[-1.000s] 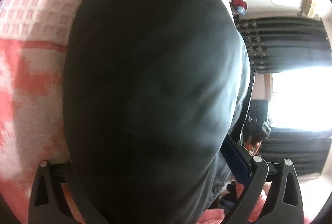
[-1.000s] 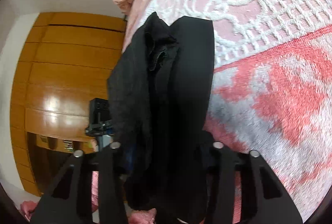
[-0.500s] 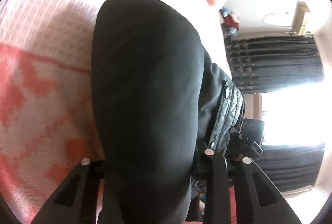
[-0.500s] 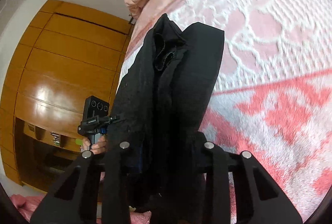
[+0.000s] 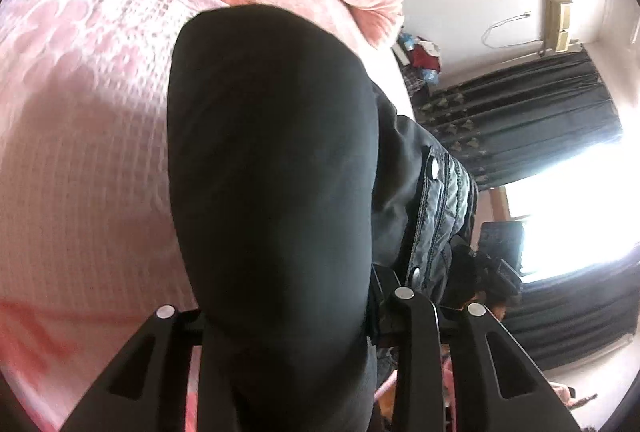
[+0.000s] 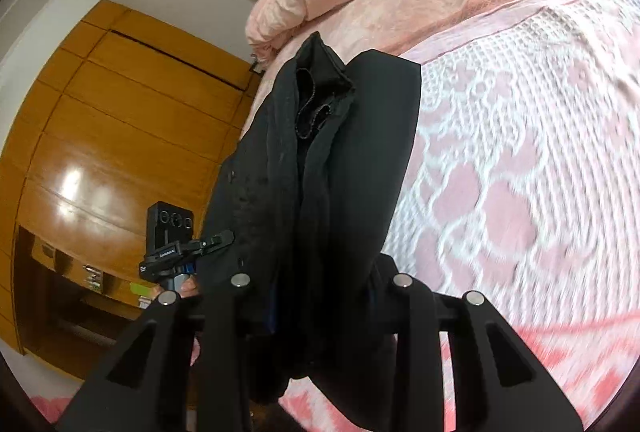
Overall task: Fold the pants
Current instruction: 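Grasp the folded pants bundle with both tools and lift it, then set the folded bundle down on the blanket and open both tools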
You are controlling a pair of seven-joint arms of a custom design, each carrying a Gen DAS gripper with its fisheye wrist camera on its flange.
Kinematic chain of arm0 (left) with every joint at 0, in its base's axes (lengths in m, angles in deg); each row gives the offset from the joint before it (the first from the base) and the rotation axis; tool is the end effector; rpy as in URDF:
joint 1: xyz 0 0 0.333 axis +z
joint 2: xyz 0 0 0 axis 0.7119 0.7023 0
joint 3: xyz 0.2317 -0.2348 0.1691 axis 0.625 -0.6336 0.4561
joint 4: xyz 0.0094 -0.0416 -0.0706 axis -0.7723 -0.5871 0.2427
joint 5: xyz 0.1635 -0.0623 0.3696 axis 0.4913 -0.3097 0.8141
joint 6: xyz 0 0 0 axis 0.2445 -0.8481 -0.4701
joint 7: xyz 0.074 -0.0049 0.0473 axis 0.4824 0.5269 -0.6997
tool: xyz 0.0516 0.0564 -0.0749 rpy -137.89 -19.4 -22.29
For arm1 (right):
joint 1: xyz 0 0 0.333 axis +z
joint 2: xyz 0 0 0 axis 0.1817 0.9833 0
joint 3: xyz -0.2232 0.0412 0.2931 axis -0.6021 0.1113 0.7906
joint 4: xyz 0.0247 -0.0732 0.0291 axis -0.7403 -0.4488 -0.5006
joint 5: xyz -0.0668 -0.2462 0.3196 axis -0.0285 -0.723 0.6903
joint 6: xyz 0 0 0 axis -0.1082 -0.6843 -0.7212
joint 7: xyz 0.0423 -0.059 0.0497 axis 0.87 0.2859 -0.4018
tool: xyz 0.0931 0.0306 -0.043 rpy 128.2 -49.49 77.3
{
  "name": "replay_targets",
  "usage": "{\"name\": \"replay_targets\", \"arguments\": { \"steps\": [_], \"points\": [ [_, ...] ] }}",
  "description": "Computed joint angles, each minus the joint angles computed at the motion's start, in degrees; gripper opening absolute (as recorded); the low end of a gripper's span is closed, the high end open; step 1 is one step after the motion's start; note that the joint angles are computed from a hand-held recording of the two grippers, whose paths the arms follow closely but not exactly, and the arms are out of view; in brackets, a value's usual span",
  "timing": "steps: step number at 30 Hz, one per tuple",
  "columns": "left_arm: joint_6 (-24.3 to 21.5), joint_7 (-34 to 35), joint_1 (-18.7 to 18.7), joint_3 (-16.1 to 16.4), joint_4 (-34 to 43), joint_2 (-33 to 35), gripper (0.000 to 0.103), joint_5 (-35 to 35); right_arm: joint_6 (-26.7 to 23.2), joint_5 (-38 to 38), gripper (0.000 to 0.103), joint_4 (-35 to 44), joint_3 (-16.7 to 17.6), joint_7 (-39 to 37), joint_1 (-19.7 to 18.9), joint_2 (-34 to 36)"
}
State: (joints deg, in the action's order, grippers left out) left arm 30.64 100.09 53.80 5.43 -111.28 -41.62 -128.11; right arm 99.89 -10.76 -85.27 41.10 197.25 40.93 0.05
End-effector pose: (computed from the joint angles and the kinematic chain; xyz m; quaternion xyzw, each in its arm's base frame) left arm 0.6881 -0.0812 0.5560 0.4699 -0.7567 0.3346 0.3076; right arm 0.3840 0.0687 0.6089 -0.4423 0.7664 0.0676 0.4608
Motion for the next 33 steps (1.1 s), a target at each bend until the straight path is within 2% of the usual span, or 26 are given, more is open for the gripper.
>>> {"name": "replay_targets", "arguments": {
  "steps": [2,4,7,11,15,16,20,24,28,31,33],
  "points": [
    [3.57,-0.06,-0.47,-1.23,0.12,0.86,0.034,1.67,-0.18,0.41,0.031,0.74,-1.76,-1.01,0.07,2.06],
    [6.08,-0.25,-3.02,-0.54,-2.97,-0.23,0.034,2.22,0.30,1.77,0.031,0.19,-2.75,-1.93,0.02,2.83],
    [7.67,-0.35,-3.75,-0.28,-3.78,0.56,0.037,4.08,1.09,5.28,0.031,0.62,-5.05,-4.16,1.13,6.05],
    [7.67,-0.97,-3.66,-0.96,-3.31,1.38,0.043,3.14,2.76,10.46,0.034,-0.86,-5.18,-7.10,1.00,7.49],
    [9.10,-0.03,-4.07,-1.13,-4.58,0.80,0.050,3.14,4.45,10.95,0.042,-3.15,-2.27,-6.51,-1.33,6.80],
    [9.59,0.27,-3.97,-1.08,-5.32,0.49,0.054,2.89,5.04,10.52,0.049,-3.76,-1.15,-5.02,-2.36,6.85],
    [12.91,1.40,-4.63,-0.88,-7.58,-0.70,0.068,3.23,7.51,10.04,0.062,-5.47,-0.39,-2.24,-2.30,6.33],
    [12.76,1.60,-3.93,-0.28,-8.25,-1.19,0.071,3.63,10.66,9.57,0.063,-8.58,-1.85,-0.72,-0.17,3.29],
    [14.13,3.23,-3.33,0.66,-10.88,-3.96,0.078,4.91,9.76,4.92,0.063,-11.85,0.79,4.47,-3.73,-0.81],
    [14.95,4.63,-2.55,1.75,-13.90,-6.66,0.079,5.40,9.24,2.19,0.063,-14.29,3.50,9.02,-6.09,-4.48],
    [16.80,5.35,-2.38,2.60,-16.89,-9.52,0.080,6.11,6.29,-1.58,0.063,-15.33,8.22,13.69,-10.85,-7.23]
  ]
}}
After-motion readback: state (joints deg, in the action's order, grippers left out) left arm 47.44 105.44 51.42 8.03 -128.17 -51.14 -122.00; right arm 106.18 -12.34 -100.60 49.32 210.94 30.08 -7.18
